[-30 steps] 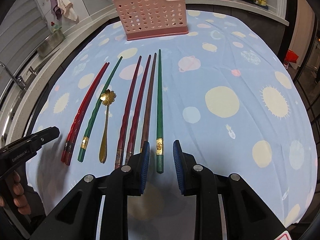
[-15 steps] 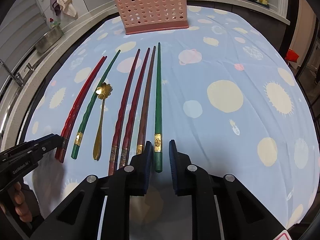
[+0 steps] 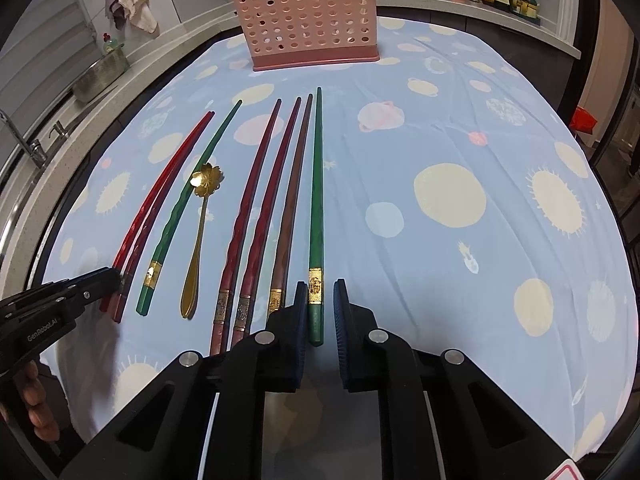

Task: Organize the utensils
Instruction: 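Grasp a second red chopstick with the left tool while the right tool approaches a green chopstick, then grasp the green chopstick with the right tool while the left tool lifts its chopstick toward the holder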

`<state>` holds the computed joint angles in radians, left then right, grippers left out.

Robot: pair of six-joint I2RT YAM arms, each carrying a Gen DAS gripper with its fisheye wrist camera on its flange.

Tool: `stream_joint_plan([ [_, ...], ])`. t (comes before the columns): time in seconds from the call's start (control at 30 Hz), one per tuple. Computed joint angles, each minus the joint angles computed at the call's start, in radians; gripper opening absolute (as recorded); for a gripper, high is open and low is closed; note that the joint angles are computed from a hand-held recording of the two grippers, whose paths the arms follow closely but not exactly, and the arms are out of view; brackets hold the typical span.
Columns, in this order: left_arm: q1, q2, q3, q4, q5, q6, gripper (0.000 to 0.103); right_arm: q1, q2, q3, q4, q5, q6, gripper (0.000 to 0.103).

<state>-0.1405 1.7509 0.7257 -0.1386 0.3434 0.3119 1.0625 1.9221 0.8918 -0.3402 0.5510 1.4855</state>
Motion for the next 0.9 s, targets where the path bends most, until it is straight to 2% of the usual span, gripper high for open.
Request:
stream_joint_plan([
  [0.4, 0.027, -0.05, -0.002, -0.05, 0.04, 0.007, 0.007, 0.031, -0.044, -0.009, -0.036, 0.03, 0.043, 0.007],
  [0.9, 0.07, -0.221, 0.076, -0.177, 0.143, -0.022, 0.007, 0.084, -0.252, 0.039, -0.307, 0.219, 0.147, 0.007],
])
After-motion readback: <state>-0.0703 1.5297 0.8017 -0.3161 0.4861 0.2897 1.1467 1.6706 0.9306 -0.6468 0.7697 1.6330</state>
